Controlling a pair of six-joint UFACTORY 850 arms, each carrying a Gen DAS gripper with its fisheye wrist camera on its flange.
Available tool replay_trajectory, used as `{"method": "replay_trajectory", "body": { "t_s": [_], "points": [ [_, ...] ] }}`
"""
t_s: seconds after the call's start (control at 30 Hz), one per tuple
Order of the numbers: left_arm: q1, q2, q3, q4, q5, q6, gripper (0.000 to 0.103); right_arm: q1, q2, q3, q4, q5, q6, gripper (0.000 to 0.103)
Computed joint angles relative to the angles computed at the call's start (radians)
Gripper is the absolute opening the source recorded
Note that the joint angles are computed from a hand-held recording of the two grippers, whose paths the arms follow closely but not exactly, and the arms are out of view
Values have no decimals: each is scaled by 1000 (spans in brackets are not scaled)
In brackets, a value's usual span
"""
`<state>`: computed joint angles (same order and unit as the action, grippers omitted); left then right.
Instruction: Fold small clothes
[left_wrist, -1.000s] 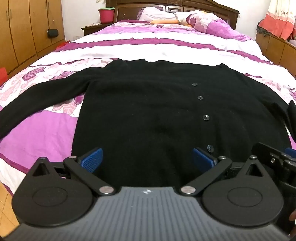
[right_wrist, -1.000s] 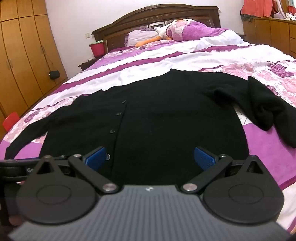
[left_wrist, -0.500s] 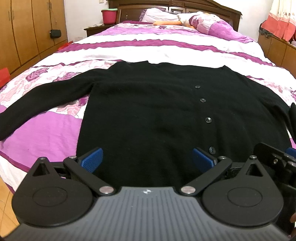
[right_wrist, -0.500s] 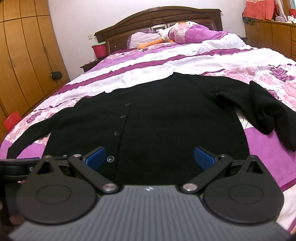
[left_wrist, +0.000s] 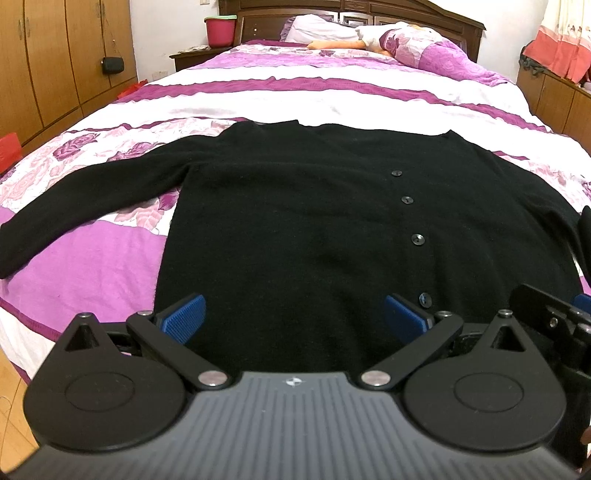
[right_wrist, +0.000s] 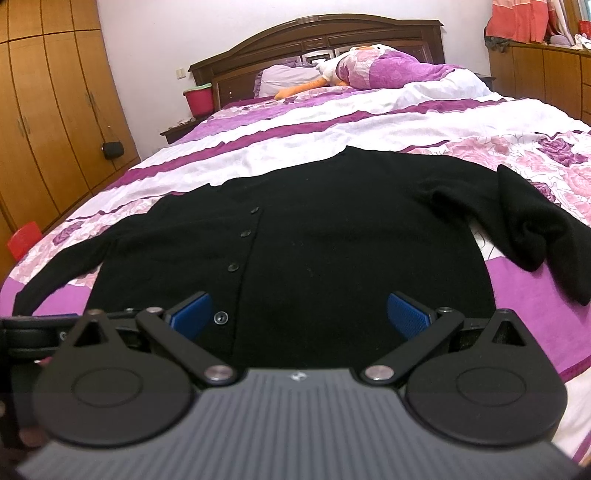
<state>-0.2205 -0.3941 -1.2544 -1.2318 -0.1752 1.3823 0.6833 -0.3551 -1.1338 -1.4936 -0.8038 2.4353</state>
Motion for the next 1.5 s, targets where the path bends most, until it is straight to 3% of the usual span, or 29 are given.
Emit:
{"method": "replay_trajectory", "body": {
  "t_s": [0.37,0.87,1.17,1.4,1.5],
  "points": [
    [-1,-7,-17,87,-12,-87,103,-4,8,9,-11,0,1,103],
    [-44,-86,-124,404,-27,-394,103,-60,69,91,-13,1,20,103],
    [-79,-148,-207,555,-16,-555,103,-128,176,228,66,-100,27,103],
    [-103,-198,-256,753,-17,-762,103,-209,259,332,142,-126,15,103],
    [-111,-218,-270,836,-20,-853,103,-255,292,386,121,-77,71,103]
  ]
}}
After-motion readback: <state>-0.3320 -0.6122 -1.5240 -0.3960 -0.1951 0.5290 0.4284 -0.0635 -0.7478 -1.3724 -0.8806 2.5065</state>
